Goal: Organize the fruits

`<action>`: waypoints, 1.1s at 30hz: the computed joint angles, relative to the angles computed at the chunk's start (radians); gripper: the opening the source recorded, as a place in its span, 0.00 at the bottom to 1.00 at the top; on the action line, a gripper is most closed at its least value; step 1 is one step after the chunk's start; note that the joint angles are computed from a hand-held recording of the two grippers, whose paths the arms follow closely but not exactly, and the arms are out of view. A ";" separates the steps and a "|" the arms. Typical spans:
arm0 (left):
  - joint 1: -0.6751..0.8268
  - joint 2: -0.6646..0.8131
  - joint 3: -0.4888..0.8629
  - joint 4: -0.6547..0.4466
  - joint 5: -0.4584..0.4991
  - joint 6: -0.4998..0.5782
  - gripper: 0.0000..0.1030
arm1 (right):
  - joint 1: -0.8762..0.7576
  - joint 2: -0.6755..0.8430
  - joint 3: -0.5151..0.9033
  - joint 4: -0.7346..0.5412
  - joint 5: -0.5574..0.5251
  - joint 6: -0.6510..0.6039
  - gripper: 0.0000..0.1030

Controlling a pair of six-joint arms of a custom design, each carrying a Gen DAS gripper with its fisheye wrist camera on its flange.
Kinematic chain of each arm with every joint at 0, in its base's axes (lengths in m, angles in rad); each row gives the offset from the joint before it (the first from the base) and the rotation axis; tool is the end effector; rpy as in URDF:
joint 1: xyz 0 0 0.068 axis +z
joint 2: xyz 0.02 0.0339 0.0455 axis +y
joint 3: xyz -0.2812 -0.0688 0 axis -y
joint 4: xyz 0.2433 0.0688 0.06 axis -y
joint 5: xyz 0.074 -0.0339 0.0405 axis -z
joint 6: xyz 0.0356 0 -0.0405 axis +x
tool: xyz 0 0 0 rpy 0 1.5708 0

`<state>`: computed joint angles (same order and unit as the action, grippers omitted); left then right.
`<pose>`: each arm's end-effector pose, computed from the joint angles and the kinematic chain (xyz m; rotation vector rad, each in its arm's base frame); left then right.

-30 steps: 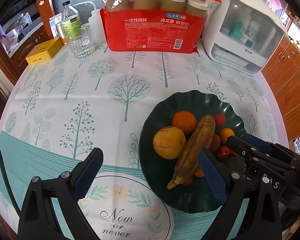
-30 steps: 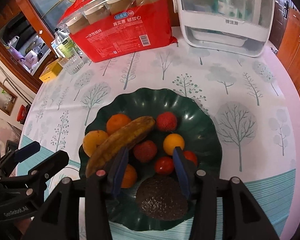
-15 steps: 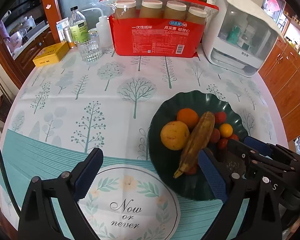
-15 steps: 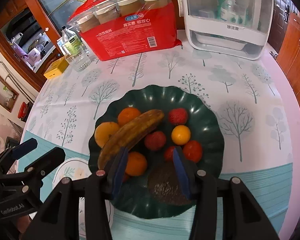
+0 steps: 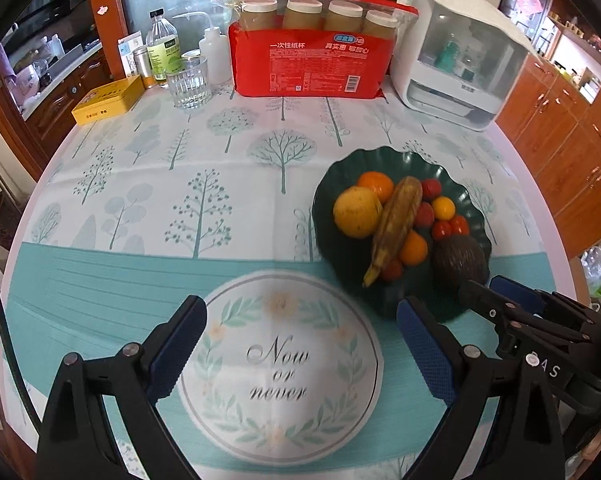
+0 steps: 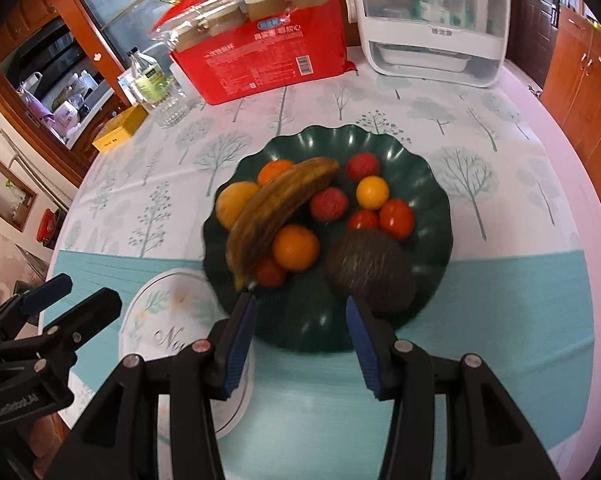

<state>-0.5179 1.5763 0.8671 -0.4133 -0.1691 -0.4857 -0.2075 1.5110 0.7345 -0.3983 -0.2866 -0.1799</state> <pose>0.2571 -0.1396 0.1835 -0.0086 2.6680 -0.0943 0.2570 -0.0438 0.1667 -0.0407 2.6876 0.2767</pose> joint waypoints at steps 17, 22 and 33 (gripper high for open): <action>-0.044 -0.478 -0.106 -0.321 -0.026 0.007 0.93 | 0.150 -0.640 -0.095 -0.410 0.057 0.221 0.49; -0.087 -0.545 -0.090 -0.396 -0.055 -0.007 0.93 | 0.235 -0.738 -0.059 -0.504 0.120 0.293 0.50; -0.201 -0.602 -0.083 -0.479 -0.135 -0.076 0.93 | 0.402 -0.844 -0.042 -0.588 0.258 0.391 0.53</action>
<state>-0.7192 0.9744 0.7840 -0.8920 -0.3045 -0.5616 0.1943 0.6673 0.6923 -0.9859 -0.0290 0.2113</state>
